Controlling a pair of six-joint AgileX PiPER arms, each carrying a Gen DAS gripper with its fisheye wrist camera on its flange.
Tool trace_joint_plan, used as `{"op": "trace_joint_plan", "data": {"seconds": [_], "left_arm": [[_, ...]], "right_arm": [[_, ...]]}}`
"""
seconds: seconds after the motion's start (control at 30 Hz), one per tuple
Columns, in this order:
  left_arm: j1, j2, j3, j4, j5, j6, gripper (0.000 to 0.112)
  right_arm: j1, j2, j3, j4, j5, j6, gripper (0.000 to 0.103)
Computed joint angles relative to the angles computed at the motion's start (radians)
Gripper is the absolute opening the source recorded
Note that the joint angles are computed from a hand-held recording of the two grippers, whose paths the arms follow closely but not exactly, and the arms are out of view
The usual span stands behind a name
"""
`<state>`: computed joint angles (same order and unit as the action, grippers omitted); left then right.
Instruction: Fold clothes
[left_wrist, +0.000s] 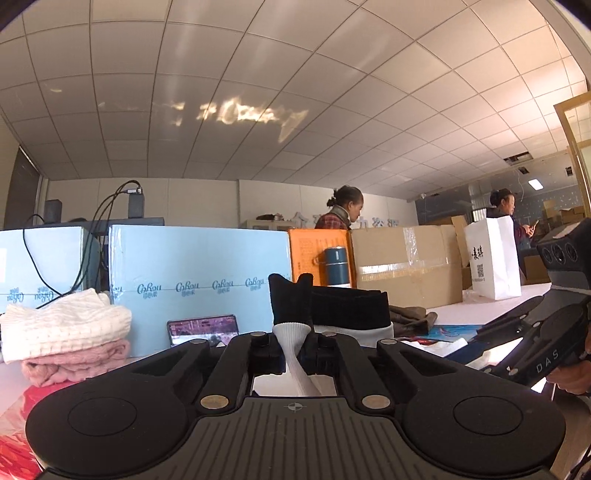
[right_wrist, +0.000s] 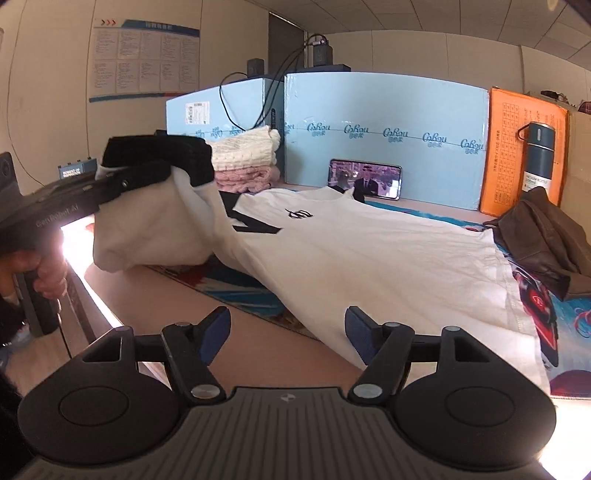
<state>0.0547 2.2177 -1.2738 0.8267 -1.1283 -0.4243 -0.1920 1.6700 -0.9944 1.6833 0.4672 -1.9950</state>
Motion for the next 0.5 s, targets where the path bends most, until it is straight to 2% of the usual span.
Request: {"op": "trace_joint_plan", "data": {"seconds": [0.13, 0.23, 0.27, 0.3, 0.33, 0.37, 0.4, 0.5], "left_arm": [[0.001, 0.008, -0.041, 0.006, 0.017, -0.02, 0.005], [0.006, 0.012, -0.067, 0.018, 0.03, -0.05, 0.005], [0.008, 0.014, -0.077, 0.029, 0.035, -0.067, 0.005], [0.01, 0.017, -0.088, 0.04, 0.04, -0.086, 0.005], [0.013, 0.019, -0.097, 0.053, 0.044, -0.099, 0.005], [0.016, 0.02, -0.105, 0.067, 0.047, -0.111, 0.005], [0.015, 0.022, -0.117, 0.076, 0.059, -0.116, 0.005], [0.007, 0.038, -0.184, 0.101, 0.116, -0.141, 0.005]], "right_arm": [[-0.043, -0.002, -0.016, -0.091, -0.104, 0.059, 0.066], [-0.085, 0.007, -0.054, -0.28, -0.152, 0.211, 0.062], [-0.103, 0.006, -0.065, -0.356, -0.145, 0.274, 0.055], [-0.118, 0.001, -0.074, -0.427, -0.138, 0.331, 0.038], [-0.127, -0.004, -0.085, -0.512, -0.136, 0.402, 0.029], [-0.138, -0.009, -0.093, -0.577, -0.132, 0.452, 0.017], [-0.15, -0.01, -0.104, -0.602, -0.121, 0.468, 0.009], [-0.193, -0.001, -0.151, -0.541, -0.055, 0.403, 0.005]]}}
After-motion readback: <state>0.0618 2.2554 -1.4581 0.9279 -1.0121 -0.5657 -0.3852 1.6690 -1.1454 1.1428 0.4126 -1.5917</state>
